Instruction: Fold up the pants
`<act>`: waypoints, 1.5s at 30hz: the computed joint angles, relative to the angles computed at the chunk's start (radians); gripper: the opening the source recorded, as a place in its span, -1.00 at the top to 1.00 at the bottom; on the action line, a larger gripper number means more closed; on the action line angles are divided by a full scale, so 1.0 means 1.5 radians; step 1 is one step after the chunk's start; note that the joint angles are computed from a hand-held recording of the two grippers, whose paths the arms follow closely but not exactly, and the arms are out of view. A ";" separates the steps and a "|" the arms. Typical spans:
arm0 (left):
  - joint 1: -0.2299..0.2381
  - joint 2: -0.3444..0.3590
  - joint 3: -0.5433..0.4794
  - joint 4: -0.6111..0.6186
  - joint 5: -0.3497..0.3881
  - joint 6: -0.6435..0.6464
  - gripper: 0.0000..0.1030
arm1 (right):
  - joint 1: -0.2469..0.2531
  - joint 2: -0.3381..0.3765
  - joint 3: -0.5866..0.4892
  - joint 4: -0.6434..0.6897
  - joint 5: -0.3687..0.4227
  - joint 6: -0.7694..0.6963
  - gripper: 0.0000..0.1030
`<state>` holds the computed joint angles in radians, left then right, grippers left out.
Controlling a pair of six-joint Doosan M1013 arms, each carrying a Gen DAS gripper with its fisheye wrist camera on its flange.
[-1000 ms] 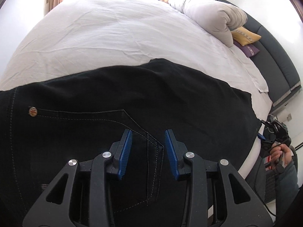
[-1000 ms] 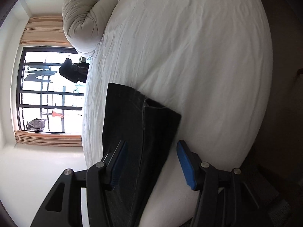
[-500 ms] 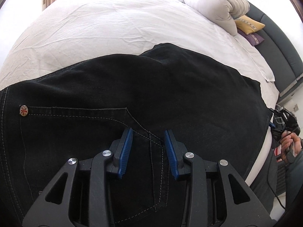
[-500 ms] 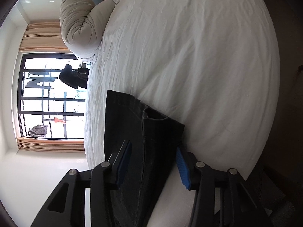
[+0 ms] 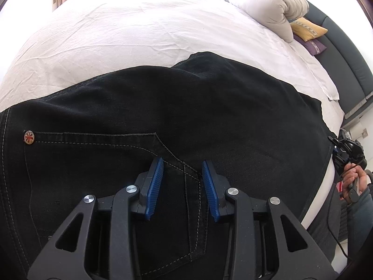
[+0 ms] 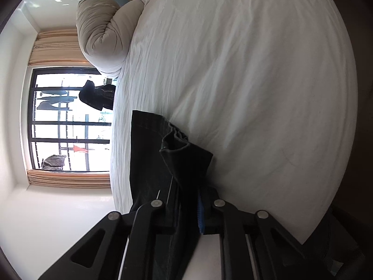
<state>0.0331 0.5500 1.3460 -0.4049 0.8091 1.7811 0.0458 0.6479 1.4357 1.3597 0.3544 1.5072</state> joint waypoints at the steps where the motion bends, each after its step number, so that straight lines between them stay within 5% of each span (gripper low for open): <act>1: 0.000 0.000 0.000 0.001 0.000 -0.001 0.36 | 0.001 -0.001 0.001 -0.004 -0.005 0.002 0.74; 9: -0.016 -0.002 -0.025 0.054 0.020 -0.036 0.53 | 0.010 -0.002 -0.011 -0.127 -0.023 0.104 0.81; 12: -0.022 0.002 -0.035 -0.037 0.029 0.038 0.54 | 0.009 0.001 -0.013 -0.136 -0.021 0.111 0.82; 17: -0.028 0.048 -0.076 -0.249 0.117 0.185 0.54 | 0.009 0.003 -0.018 -0.158 -0.016 0.127 0.83; 21: -0.041 0.099 -0.140 -0.204 0.173 0.126 0.54 | 0.009 0.003 -0.021 -0.184 -0.012 0.148 0.83; 23: -0.030 0.114 -0.141 -0.260 0.186 0.131 0.55 | 0.009 0.003 -0.023 -0.204 -0.011 0.164 0.83; 30: -0.030 0.107 -0.117 -0.277 0.163 0.164 0.56 | 0.015 0.002 -0.032 -0.301 -0.015 0.245 0.83; 33: -0.027 0.112 -0.119 -0.287 0.167 0.164 0.56 | 0.020 0.000 -0.044 -0.411 -0.009 0.330 0.83; 39: -0.025 0.115 -0.114 -0.302 0.161 0.167 0.57 | 0.065 0.002 -0.128 -0.798 0.062 0.515 0.83; 42: -0.014 0.117 -0.109 -0.320 0.166 0.172 0.64 | 0.111 0.021 -0.207 -0.923 0.144 0.451 0.83; 45: -0.007 0.119 -0.108 -0.332 0.171 0.164 0.75 | 0.166 0.047 -0.279 -0.959 0.213 0.289 0.83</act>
<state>0.0229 0.7286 1.1847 -0.9036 1.0662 2.0268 0.2948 0.7185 1.0171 -0.0789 0.6743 1.9410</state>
